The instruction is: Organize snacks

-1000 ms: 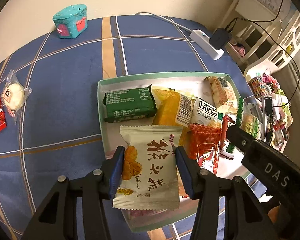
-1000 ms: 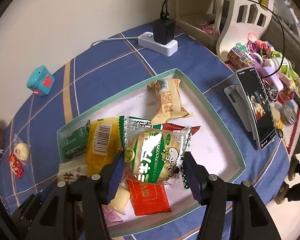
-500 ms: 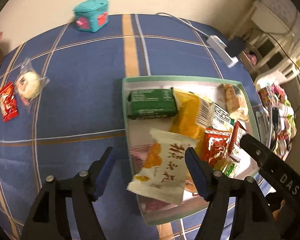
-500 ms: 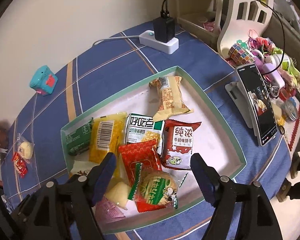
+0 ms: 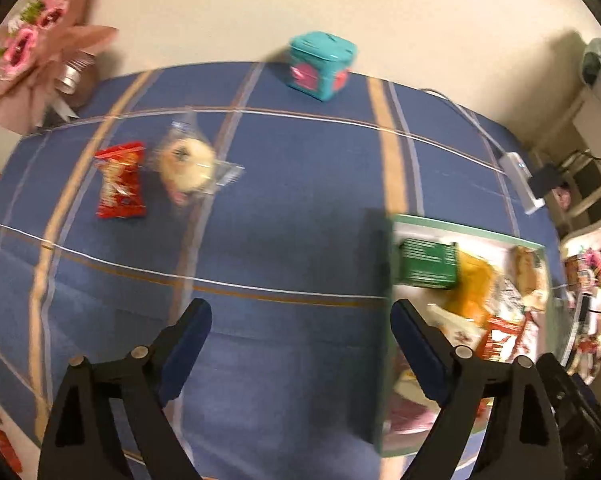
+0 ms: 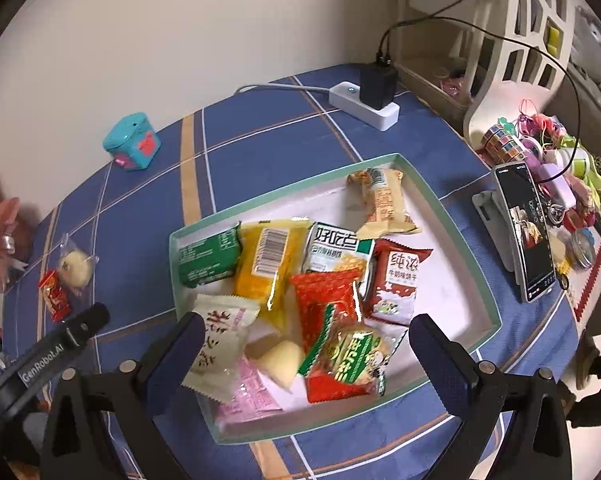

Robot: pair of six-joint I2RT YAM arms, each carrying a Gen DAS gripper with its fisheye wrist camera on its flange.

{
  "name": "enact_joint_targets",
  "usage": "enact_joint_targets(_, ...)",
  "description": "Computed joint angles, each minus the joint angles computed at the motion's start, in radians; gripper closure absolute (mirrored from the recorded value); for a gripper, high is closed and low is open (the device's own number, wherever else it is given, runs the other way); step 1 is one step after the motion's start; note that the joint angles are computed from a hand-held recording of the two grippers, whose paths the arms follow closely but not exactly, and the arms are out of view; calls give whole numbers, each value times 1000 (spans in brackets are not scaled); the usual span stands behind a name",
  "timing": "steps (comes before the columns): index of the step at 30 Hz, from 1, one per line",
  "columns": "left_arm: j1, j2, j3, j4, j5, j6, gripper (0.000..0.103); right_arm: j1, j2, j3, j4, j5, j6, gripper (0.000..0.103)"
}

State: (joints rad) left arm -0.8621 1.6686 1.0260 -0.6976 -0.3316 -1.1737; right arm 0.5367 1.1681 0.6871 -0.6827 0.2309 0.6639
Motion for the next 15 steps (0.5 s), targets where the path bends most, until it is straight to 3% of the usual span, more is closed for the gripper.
enact_joint_targets(2, -6, -9, -7, -38, -37, -7, 1, 32, 7, 5, -10, 14, 21, 0)
enact_joint_targets(6, -3, -36, -24, -98, -95, -14, 0, 111, 44, 29, -14, 33, 46, 0)
enact_joint_targets(12, 64, -165, -148, -72, -101, -17, 1, 229, 133, 85, 1, 48, 99, 0)
enact_joint_targets(15, 104, -219, -190, -118, -116, -37, 1, 287, 183, 119, 14, 56, 118, 0)
